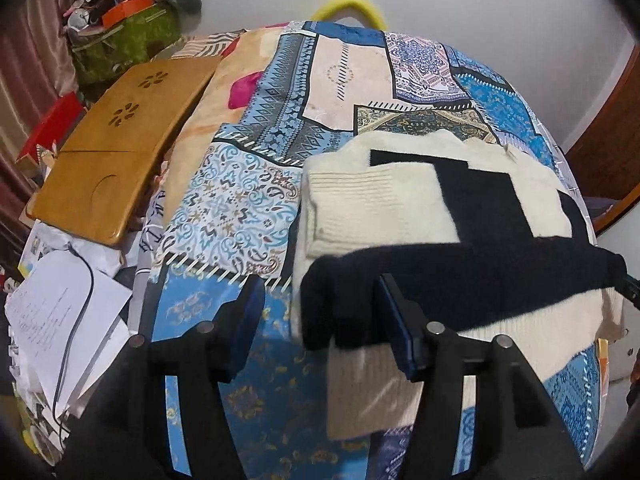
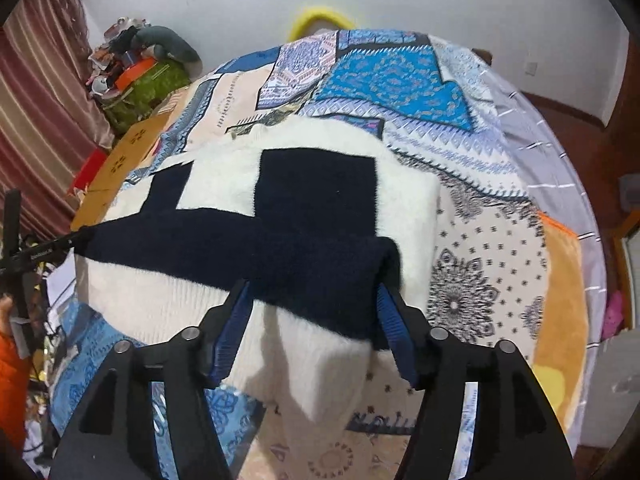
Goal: Fold small clothes
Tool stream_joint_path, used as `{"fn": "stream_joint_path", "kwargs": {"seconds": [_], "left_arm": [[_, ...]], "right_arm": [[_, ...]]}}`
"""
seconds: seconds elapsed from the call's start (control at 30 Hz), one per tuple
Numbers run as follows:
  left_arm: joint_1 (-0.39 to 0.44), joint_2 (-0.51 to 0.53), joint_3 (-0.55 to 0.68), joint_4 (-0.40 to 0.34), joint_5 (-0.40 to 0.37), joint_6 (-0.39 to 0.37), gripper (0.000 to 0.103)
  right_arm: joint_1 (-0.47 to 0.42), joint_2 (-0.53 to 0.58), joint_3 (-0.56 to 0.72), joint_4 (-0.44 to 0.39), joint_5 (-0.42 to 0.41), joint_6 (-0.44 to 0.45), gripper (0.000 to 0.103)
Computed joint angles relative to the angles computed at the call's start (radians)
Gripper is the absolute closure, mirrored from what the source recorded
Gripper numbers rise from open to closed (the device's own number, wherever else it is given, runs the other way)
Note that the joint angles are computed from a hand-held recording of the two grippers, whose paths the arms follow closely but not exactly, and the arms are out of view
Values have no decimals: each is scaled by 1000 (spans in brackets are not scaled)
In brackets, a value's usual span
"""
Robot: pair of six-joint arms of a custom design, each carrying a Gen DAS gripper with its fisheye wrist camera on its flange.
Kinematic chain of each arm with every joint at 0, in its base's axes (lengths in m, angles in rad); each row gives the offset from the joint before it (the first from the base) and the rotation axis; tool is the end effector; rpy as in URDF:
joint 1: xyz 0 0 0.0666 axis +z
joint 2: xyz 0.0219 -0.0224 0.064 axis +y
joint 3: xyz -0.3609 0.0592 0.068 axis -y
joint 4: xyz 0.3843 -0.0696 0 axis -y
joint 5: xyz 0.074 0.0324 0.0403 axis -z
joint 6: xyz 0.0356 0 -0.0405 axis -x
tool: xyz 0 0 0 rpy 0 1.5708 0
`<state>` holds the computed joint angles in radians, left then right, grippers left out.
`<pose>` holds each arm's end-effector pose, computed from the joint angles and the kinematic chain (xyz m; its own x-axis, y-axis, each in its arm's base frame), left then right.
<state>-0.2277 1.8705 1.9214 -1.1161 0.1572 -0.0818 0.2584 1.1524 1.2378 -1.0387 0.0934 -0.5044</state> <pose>0.6123 -0.1480 0.3793 -0.8252 0.2741 -0.4939 0.3655 0.9258 -0.0969 0.3717 0.0944 0.4314 -0.7878 0.2895 -0.5436 0.2039 0.9555 0.2132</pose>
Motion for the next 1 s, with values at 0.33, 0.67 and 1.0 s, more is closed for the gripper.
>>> {"fn": "stream_joint_path", "kwargs": {"seconds": [0.33, 0.67, 1.0], "left_arm": [[9, -56, -103, -20, 53, -11, 46], [-15, -57, -143, -62, 82, -37, 47], [-35, -96, -156, -23, 105, -109, 93]], "right_arm": [[-27, -71, -61, -27, -52, -65, 42], [10, -85, -104, 5, -121, -76, 59], [48, -39, -64, 36, -136, -21, 91]]}}
